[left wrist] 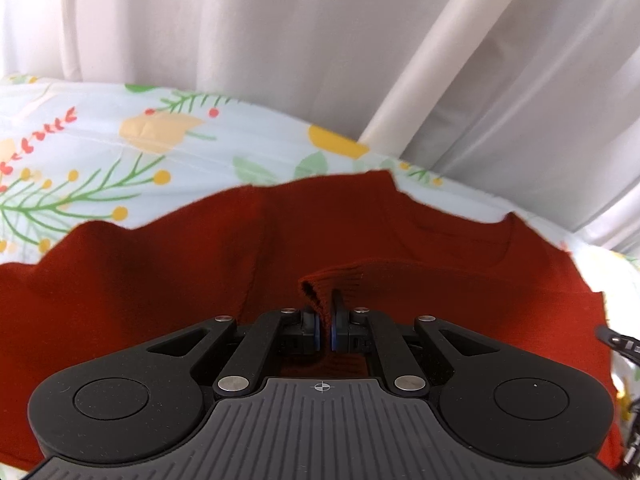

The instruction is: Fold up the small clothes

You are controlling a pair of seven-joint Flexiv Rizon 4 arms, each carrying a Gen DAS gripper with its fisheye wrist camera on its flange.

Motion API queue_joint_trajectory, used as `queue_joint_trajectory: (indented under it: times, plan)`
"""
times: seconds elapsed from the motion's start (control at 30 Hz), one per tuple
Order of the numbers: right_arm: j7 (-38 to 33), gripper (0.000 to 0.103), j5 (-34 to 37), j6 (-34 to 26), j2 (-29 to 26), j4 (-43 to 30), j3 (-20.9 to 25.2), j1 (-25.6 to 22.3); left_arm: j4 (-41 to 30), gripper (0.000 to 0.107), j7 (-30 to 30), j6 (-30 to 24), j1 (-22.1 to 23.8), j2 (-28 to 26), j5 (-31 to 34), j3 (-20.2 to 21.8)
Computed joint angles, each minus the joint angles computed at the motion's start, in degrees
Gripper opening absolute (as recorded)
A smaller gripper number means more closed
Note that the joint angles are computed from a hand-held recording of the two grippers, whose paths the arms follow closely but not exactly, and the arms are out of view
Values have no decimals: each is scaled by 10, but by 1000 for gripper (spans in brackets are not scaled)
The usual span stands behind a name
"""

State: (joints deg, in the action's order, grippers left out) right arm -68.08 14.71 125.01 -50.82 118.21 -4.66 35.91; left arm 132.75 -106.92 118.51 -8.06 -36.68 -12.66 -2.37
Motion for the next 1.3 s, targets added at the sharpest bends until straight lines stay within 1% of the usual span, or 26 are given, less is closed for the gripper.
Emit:
queue_joint_trajectory:
  times: [0.07,0.1,0.13,0.17,0.23,0.3,0.37,0.4,0.47,0.53,0.57,0.6,0.63,0.7,0.73,0.77,0.83,0.87,0.93,0.97,1.0,1.03,1.1,1.17,1.23,1.3]
  plan:
    - [-8,9,13,-2,-1,1,-15,18,-2,19,-3,-7,-24,-2,-29,18]
    - [-11,10,27,-13,3,2,-29,34,3,21,-5,-6,-45,3,-50,32]
    - [-12,12,49,-25,7,4,-49,57,8,29,1,-6,-81,10,-83,57]
    - [-12,15,70,-23,10,10,-66,77,15,38,12,1,-118,15,-114,82]
    - [-16,19,94,5,13,23,-75,93,32,49,30,38,-157,21,-149,98]
    - [-20,19,78,39,24,35,-41,69,43,55,26,73,-145,25,-139,73]
    - [-20,19,23,62,30,38,15,23,37,69,17,93,-121,14,-114,41]
    - [-23,19,-9,65,29,36,37,7,28,73,20,95,-122,4,-115,34]
    - [-44,19,-33,47,21,19,41,24,3,74,52,69,-156,-15,-156,41]
    - [-75,19,-2,27,-3,-15,1,84,-21,75,95,46,-213,-38,-227,71]
    - [-88,19,15,18,-16,-29,-18,106,-31,75,116,63,-243,-55,-257,90]
    - [-85,19,33,-7,-29,-41,-55,139,-40,75,147,69,-274,-69,-297,107]
    - [-100,18,61,5,-48,-54,-74,157,-48,75,181,67,-294,-78,-340,114]
    - [-126,17,132,-2,-87,-70,-149,217,-50,80,188,79,-285,-84,-344,108]
    - [-154,17,173,-18,-98,-85,-168,229,-48,83,185,87,-271,-84,-336,98]
    - [-147,37,176,-16,-105,-88,-175,225,-47,84,190,93,-264,-84,-336,91]
    - [-128,47,146,-9,-90,-79,-151,189,-45,84,201,97,-251,-82,-338,77]
    - [-129,47,145,-16,-85,-77,-151,188,-42,84,207,96,-247,-76,-345,69]
    - [-153,44,178,-45,-68,-73,-156,207,-27,84,196,92,-225,-60,-334,47]
    - [-142,36,159,-40,-51,-60,-137,194,-15,84,182,90,-207,-50,-315,35]
    - [-110,35,110,-10,-33,-32,-103,165,-3,84,162,94,-189,-43,-290,23]
    - [-116,33,94,12,-19,-19,-61,133,12,84,140,100,-176,-35,-270,14]
    - [-118,27,66,51,-6,15,-13,104,34,84,111,111,-161,-24,-235,8]
    - [-131,19,78,64,-6,37,-8,115,45,84,99,112,-165,-19,-229,12]
    - [-150,18,101,88,-18,47,-15,136,50,84,91,105,-168,-19,-232,17]
    - [-178,17,136,89,-25,47,-38,164,52,84,87,117,-178,-22,-237,26]
